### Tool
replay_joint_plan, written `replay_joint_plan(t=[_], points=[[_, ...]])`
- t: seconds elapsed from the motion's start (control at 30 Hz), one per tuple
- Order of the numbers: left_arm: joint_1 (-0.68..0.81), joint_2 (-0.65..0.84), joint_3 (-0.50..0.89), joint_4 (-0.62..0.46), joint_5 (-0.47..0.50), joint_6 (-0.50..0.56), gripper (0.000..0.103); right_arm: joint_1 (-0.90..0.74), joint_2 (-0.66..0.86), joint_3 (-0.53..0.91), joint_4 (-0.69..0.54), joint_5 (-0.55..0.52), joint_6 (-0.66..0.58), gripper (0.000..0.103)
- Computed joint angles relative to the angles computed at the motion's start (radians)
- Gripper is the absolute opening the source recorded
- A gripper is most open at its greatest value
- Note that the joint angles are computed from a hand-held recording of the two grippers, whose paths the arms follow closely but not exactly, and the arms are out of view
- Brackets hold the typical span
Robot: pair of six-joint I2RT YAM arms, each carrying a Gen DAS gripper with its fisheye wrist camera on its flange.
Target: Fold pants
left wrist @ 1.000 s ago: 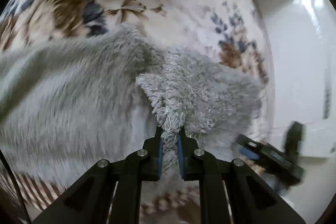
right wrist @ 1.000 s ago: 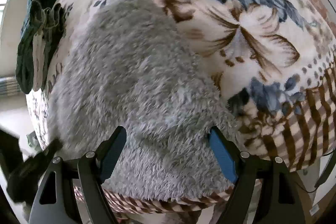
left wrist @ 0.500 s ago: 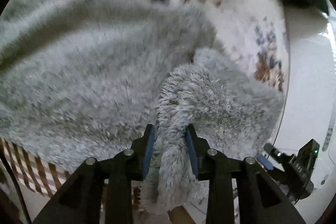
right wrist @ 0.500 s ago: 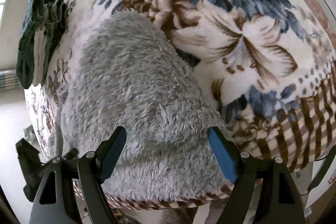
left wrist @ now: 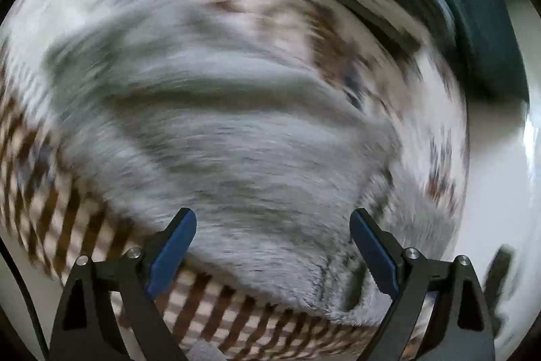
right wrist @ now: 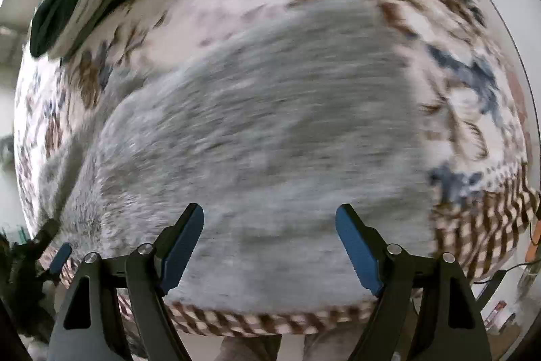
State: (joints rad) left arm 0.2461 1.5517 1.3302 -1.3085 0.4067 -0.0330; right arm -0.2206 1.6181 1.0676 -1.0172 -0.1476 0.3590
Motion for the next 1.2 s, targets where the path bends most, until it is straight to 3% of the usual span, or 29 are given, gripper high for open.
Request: replay_joint_plan(t=[0.2,0.37,0.53,0.6,0.67,0.77,0.9,1.07,1.2], points=[[0.354,0.137,0.001,0.043,0.114,-0.079,0.093,0.263,0.147,0.125,0.041,0.019,0.139,0.083],[0.394,0.259,0.025,0.158,0.129,-0.113,0.091,0.377,0.247,0.255,0.016,0.048,0.198,0.083],[0.361,0.322,0.034,0.249,0.133,-0.114,0.089,0.389,0.295,0.3,0.007,0.049,0.223,0.083],[0.344,0.316,0.028,0.303,0.126,-0.109,0.064,0.375,0.289,0.288,0.01,0.046,0.224,0.083],[0.33,0.299,0.021,0.334,0.15,-0.085,0.024,0.351,0.274,0.268,0.016,0.041,0.218,0.083],[0.291,0.222,-0.014,0.395,0.145,-0.065,0.017,0.296,0.216,0.215,0.017,0.037,0.199,0.083],[0.236,0.114,0.002,0.343,0.118,-0.017,0.015,0.228,0.13,0.167,-0.028,0.068,0.161,0.083],[0.142,-0.041,0.065,0.194,0.105,0.036,0.015,0.208,0.058,0.151,-0.135,0.285,0.031,0.083],[-0.024,-0.164,0.136,0.077,0.08,0.021,0.014,0.136,-0.005,0.107,-0.135,0.305,-0.09,0.083]])
